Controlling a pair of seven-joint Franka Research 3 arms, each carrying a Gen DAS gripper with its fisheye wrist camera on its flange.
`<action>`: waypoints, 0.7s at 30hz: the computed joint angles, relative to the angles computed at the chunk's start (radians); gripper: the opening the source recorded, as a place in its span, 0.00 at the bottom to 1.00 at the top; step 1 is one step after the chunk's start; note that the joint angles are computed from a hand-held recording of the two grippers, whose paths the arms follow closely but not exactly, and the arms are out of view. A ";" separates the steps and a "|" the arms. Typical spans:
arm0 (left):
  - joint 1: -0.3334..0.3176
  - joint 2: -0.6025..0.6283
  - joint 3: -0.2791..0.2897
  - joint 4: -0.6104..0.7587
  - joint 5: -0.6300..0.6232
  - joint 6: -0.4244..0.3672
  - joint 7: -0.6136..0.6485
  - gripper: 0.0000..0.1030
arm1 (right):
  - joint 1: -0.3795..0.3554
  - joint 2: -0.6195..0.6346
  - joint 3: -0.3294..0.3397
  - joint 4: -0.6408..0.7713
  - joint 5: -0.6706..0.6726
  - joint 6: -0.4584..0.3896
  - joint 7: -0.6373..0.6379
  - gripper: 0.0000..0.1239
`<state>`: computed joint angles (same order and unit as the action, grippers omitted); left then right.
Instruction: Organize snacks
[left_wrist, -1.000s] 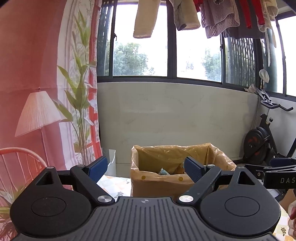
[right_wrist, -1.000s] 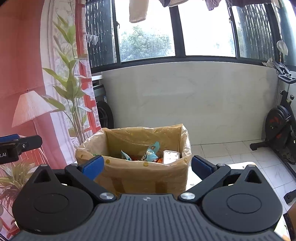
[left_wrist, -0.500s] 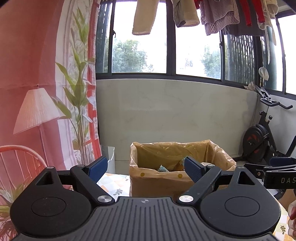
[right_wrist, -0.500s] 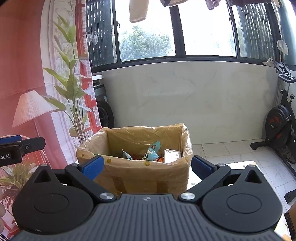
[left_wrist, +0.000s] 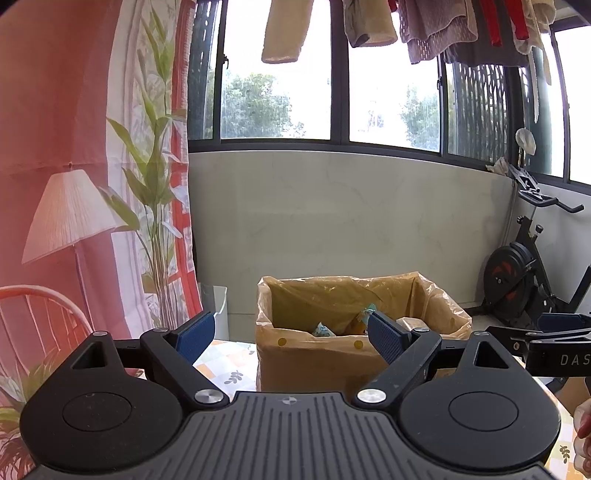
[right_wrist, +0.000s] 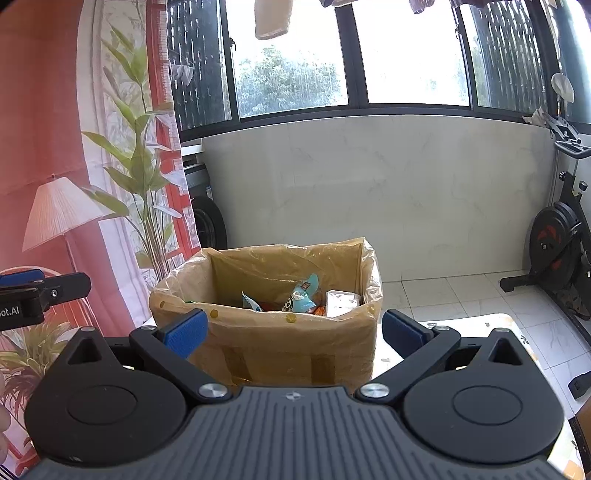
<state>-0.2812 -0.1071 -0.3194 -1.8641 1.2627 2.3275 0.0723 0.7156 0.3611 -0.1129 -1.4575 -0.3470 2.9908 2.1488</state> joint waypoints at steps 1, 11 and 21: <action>0.000 0.000 0.000 0.000 -0.001 0.001 0.000 0.89 | 0.000 0.000 0.001 0.000 0.001 -0.001 -0.001 0.83; 0.001 0.002 0.002 0.000 -0.005 0.004 0.003 0.89 | 0.000 0.003 0.001 0.003 0.005 -0.002 -0.011 0.83; 0.000 0.002 0.002 -0.001 -0.006 0.000 0.000 0.89 | 0.004 0.004 -0.002 0.005 0.004 -0.002 -0.009 0.83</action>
<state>-0.2815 -0.1055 -0.3171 -1.8647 1.2571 2.3275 0.0721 0.7193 0.3655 -0.1147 -1.4524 -0.3431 2.9888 2.1396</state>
